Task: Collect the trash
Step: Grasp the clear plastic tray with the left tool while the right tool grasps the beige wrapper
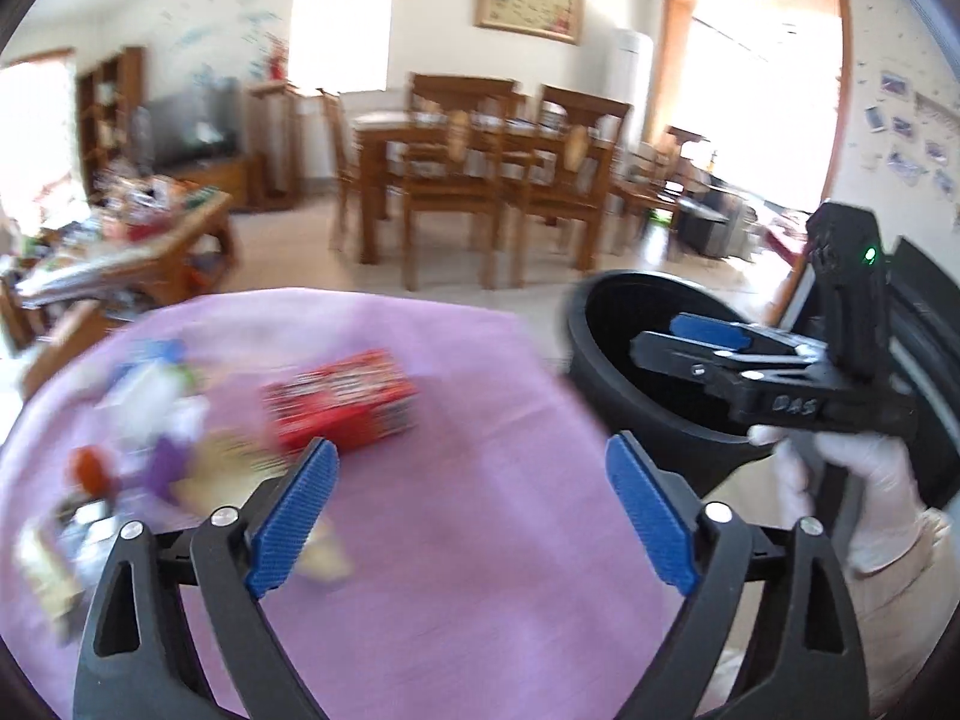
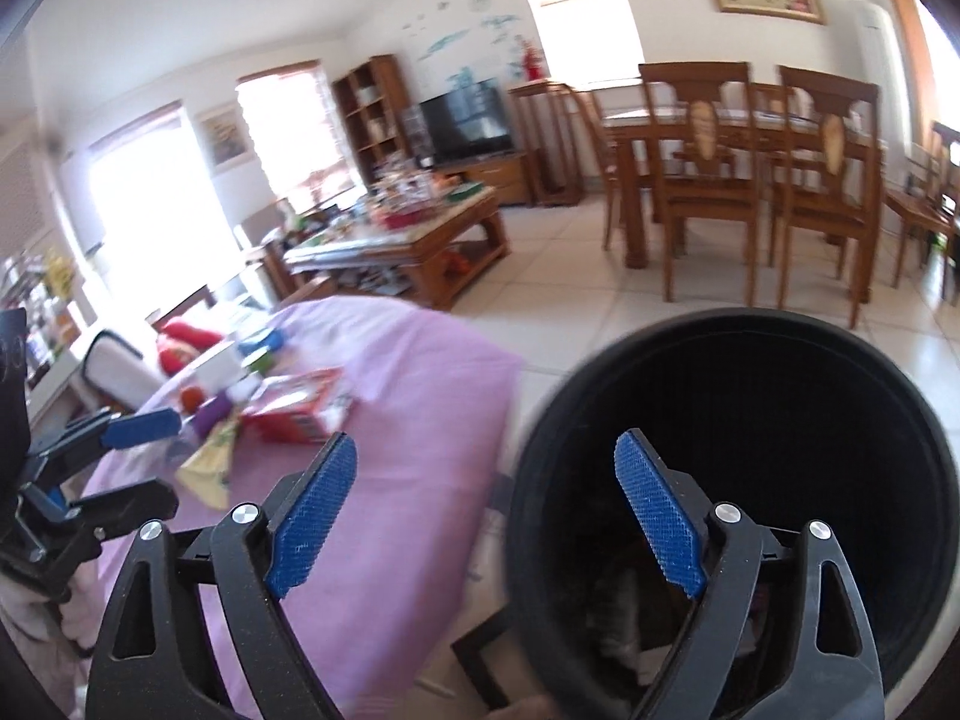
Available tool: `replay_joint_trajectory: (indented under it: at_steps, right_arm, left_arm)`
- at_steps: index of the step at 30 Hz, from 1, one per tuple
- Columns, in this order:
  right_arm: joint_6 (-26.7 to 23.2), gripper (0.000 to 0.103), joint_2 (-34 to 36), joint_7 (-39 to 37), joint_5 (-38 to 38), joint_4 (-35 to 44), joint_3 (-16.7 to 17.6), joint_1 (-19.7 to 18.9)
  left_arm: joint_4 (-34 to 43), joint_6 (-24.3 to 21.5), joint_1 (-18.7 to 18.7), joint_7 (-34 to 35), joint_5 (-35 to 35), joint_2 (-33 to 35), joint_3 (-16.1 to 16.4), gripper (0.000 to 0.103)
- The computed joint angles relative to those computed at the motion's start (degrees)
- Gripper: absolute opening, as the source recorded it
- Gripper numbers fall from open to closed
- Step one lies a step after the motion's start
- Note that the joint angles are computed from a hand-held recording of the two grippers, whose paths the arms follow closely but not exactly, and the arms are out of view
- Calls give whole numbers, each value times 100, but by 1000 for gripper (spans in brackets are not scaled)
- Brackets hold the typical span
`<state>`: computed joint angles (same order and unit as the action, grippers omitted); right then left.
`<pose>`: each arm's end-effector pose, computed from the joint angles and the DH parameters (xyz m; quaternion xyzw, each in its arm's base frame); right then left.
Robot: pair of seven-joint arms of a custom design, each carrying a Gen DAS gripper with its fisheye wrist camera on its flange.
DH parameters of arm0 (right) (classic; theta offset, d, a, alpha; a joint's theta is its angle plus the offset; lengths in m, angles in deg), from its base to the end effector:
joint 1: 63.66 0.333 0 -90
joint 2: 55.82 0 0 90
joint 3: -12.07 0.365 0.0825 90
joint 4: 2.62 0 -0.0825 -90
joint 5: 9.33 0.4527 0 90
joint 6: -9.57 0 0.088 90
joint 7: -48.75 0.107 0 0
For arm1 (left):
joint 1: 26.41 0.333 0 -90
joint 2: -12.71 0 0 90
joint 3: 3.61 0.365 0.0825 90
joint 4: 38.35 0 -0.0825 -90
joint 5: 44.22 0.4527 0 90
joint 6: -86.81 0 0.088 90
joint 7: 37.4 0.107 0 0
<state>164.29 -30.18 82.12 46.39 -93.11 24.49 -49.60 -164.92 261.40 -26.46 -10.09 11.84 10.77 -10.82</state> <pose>0.7432 0.3066 0.4632 -0.7905 0.4015 -0.0640 0.4580 0.5955 -0.1413 0.4811 -0.6429 0.6254 -0.3244 0.3005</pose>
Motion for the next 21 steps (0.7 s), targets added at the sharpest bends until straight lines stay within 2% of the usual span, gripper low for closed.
replay_joint_trajectory:
  at_steps: [1, 3, 7, 12, 17, 19, 20, 21]
  right_arm:
    - [-128, 91, 13, 16, -82, 38, 17, 48]
    - [-426, 93, 31, 21, -255, 108, 44, 140]
    - [-990, 93, 173, 267, -941, 395, -46, 527]
    - [-1227, 93, 326, 546, -1544, 598, -88, 935]
    - [-1244, 93, 637, 1128, -2444, 992, -314, 1437]
    - [-1334, 83, 775, 1369, -2775, 1202, -398, 1584]
    - [-1351, 77, 807, 1465, -2875, 1224, -411, 1628]
    - [-1397, 75, 870, 1576, -2970, 1322, -429, 1664]
  left_arm:
    - [-105, -95, 73, -398, 442, -150, 0, 98]
    - [-374, -348, 220, -917, 1015, -480, -37, 98]
    - [-813, -635, 490, -1341, 1333, -941, -44, 98]
    - [-1089, -886, 593, -613, 629, -1086, 109, 98]
    - [-1172, -938, 486, 712, -678, -978, 378, 98]
    - [-1332, -745, 504, 1018, -1012, -1012, 444, 98]
    - [-1303, -823, 569, 1035, -1003, -986, 379, 98]
    - [-1270, -905, 639, 994, -919, -953, 300, 98]
